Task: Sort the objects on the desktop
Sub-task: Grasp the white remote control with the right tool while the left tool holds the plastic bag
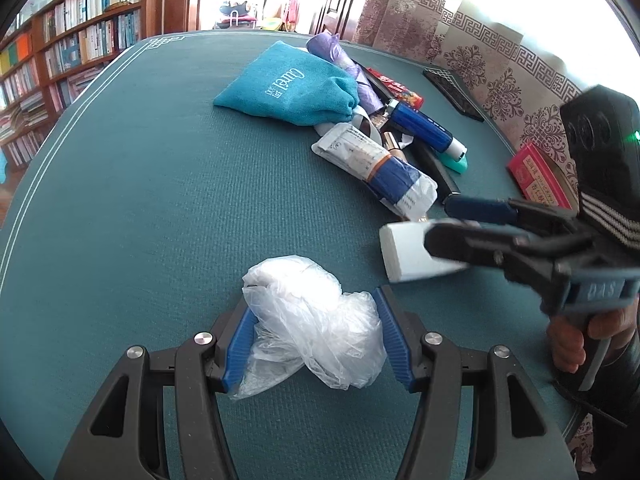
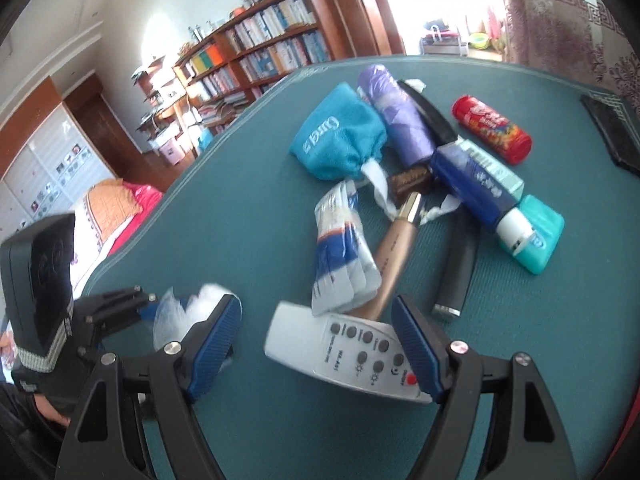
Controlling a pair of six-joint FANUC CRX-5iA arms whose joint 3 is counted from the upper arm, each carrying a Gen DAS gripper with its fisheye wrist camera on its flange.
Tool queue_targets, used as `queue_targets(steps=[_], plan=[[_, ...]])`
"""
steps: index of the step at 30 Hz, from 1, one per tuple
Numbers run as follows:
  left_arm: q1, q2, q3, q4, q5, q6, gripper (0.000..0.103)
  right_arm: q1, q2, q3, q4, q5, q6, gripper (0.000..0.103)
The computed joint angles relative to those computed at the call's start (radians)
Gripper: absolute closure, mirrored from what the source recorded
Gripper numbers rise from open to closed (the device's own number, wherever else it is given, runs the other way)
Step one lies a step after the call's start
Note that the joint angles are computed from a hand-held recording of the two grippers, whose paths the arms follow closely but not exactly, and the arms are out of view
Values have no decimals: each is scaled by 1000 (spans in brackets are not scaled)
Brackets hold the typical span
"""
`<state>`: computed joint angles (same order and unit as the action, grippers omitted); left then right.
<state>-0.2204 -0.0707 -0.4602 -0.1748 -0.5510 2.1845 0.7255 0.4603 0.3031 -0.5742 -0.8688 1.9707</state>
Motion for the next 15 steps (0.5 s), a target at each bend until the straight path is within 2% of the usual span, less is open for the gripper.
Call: queue_targets(steps=[6, 15], plan=[[-10, 9, 17, -29, -19, 18, 42, 29, -32, -59, 74, -12, -7, 37], [-14, 9, 20, -37, -23, 23, 42, 120, -106, -207, 287, 70, -63, 38]])
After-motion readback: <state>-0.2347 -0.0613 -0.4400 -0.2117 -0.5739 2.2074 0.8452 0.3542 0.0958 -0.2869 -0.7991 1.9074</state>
